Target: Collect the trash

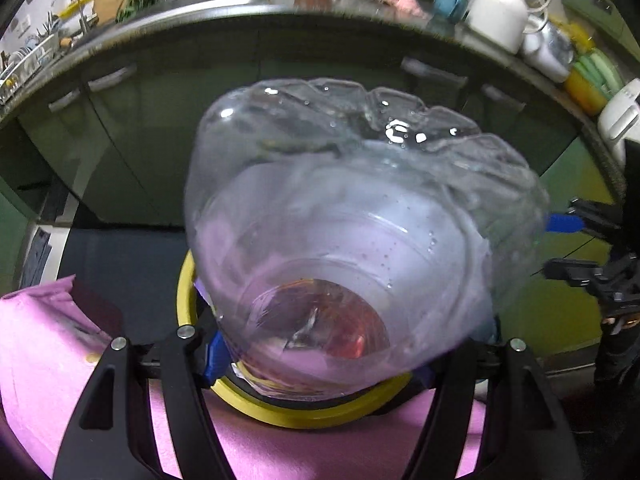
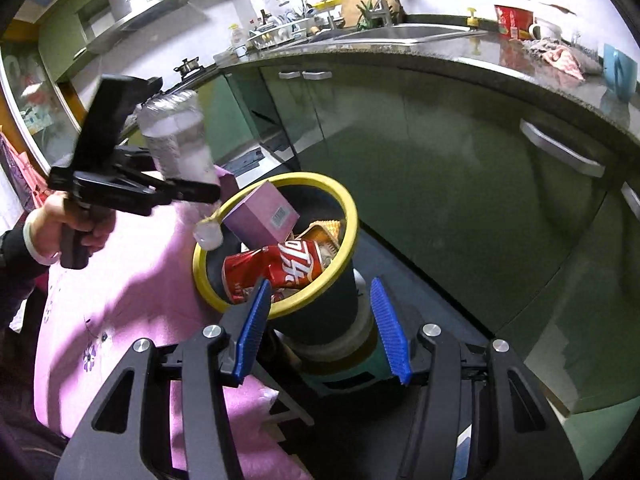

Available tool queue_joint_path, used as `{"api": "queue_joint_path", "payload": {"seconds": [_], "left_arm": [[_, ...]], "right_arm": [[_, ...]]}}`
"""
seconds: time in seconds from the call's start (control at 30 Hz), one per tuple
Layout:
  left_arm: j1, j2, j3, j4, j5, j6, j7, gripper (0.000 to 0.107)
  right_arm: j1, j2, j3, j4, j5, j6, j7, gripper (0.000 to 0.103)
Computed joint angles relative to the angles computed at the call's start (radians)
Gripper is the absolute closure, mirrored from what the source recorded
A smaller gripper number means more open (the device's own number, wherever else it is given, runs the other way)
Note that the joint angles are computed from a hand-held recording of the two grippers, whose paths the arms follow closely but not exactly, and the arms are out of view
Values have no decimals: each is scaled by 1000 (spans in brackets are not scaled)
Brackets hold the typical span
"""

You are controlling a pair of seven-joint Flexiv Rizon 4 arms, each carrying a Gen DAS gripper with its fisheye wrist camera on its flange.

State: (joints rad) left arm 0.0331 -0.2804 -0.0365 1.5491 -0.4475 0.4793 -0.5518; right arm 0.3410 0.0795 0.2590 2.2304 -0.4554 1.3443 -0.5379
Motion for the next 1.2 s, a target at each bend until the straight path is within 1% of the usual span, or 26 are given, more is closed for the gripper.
{"api": "queue_joint_path", "payload": {"seconds": [0.2, 0.23, 0.27, 0.3, 0.4, 0.63, 0.67, 0.7, 0.8, 0.87, 0.93, 1.03, 1.07, 1.13, 1.2], "left_arm": [[-30, -49, 2, -27, 100, -2, -51, 40], [-36, -52, 4, -27, 121, 5, -55, 39], [-37, -52, 4, -27, 129, 4, -54, 35], [-36, -50, 4, -25, 133, -5, -51, 31], [-33, -42, 8, -19, 145, -2, -47, 25], [-24, -23, 10, -12, 134, 7, -50, 22], [-22, -19, 10, -9, 129, 8, -50, 22], [-22, -15, 10, -5, 127, 11, -48, 21], [-23, -9, 11, 5, 127, 30, -44, 21], [-23, -4, 12, 10, 125, 27, -47, 21], [-17, 13, 11, 29, 96, 49, -40, 21], [4, 51, 14, 55, 13, 53, -38, 21], [11, 72, 19, 74, -19, 61, -35, 20], [15, 126, 35, 133, -63, 116, -32, 18], [14, 203, 59, 223, -109, 213, -19, 16]], "right_arm": [[4, -3, 0, 6, 23, 7, -10, 51], [4, -1, 0, 9, 24, 6, -9, 51], [3, 0, 0, 11, 26, 6, -8, 51], [3, 0, 0, 13, 29, 5, -7, 51], [5, -1, 0, 15, 42, 5, -11, 51], [7, -9, 0, 16, 45, 24, -12, 51], [6, -8, 0, 18, 41, 26, -10, 50], [5, -6, 0, 19, 36, 25, -5, 46], [4, -2, 1, 23, 36, 26, -4, 46], [2, 1, 2, 25, 30, 30, 4, 46], [3, 3, 4, 24, 29, 31, 4, 46], [10, 6, 8, 16, 32, 26, -9, 45], [15, 7, 9, 11, 36, 24, -19, 43], [26, 8, 12, 2, 55, 16, -46, 40], [38, 10, 20, -8, 58, 6, -60, 38]]}}
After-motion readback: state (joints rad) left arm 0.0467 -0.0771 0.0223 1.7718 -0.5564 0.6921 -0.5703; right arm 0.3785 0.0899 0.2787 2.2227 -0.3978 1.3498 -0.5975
